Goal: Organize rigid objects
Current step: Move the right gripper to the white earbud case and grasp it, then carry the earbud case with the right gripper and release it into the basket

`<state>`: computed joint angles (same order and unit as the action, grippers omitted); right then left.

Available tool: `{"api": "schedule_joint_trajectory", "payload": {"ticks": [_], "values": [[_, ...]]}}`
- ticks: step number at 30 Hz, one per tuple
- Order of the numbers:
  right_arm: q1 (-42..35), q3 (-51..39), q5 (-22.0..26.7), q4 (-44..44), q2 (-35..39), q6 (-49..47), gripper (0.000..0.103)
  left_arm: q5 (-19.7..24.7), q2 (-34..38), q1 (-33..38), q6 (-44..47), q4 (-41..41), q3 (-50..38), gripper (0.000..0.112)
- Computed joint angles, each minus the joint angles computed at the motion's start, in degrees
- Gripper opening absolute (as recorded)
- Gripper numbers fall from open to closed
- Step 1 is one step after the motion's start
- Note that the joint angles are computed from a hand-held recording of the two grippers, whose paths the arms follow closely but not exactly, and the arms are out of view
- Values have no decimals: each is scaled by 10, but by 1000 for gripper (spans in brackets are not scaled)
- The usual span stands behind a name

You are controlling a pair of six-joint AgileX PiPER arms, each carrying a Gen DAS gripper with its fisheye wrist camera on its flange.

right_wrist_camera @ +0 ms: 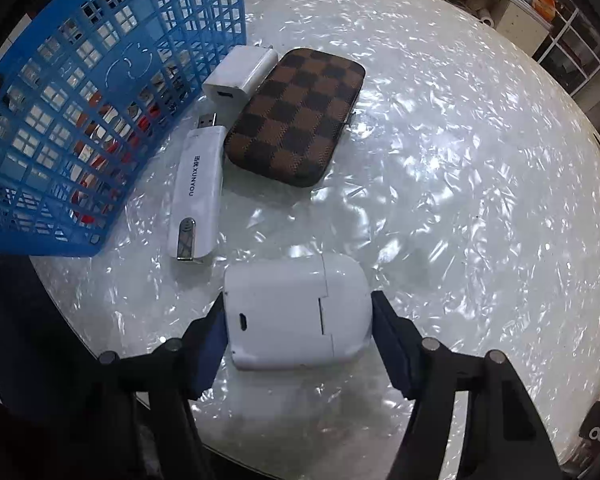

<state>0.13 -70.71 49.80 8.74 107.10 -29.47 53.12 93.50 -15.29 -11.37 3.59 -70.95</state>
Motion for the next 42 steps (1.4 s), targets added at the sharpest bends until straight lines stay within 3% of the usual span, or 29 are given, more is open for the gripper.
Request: {"api": "schedule_joint_trajectory", "payload": {"ticks": [7,18,26,42], "values": [[-23,-9,9,16,-24,10,65,-4,-5,1,-8,-5,10,14],[-47,-136,92,49,-65,0,65,-9,-9,8,1,-16,18,14],[-10,-253,155,59,-70,19,65,-12,-10,10,4,-19,20,14],[130,-332,163,67,-8,36,65,-14,-9,14,11,-24,19,14]]}}
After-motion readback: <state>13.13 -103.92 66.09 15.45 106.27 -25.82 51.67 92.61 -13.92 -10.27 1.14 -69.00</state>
